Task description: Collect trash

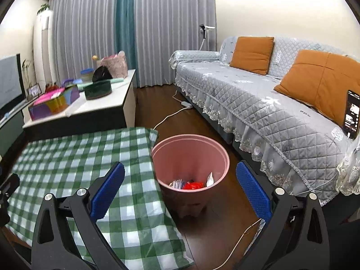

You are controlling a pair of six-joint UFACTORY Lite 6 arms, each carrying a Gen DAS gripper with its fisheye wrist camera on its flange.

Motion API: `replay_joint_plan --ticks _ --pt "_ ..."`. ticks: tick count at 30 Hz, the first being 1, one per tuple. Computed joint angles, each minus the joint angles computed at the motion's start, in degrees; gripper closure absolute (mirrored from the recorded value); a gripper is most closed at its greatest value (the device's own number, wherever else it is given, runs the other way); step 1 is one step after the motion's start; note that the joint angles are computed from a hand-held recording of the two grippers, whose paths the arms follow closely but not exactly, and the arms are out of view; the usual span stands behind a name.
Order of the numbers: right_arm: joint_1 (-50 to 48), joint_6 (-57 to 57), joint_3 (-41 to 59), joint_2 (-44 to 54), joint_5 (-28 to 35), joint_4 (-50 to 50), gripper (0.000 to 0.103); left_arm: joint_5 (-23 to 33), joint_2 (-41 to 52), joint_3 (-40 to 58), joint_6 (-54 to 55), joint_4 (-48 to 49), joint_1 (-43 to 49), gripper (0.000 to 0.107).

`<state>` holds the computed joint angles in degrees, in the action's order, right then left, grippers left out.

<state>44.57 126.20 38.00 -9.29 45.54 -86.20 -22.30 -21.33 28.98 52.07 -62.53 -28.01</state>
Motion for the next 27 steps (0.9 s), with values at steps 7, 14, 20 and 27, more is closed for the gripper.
replay_joint_plan --ticks 7,14,20,27 --pt "0.88 4.45 5.32 11.12 -1.21 -3.77 0.005 -0.63 6.62 -0.42 -16.82 17.56 6.34 0.012" --pt "2.46 6.59 9.11 16.41 -0.38 -5.58 0.005 -0.23 9.21 -0.03 -23.05 22.73 10.75 0.012" --pt "3.43 6.28 11.4 19.04 -0.68 -5.33 0.005 1.31 9.24 -0.87 -25.43 25.31 13.1 0.012" --pt "4.85 5.61 12.02 19.73 -0.68 -4.68 0.005 1.86 7.95 -1.97 -23.29 22.75 13.72 0.012"
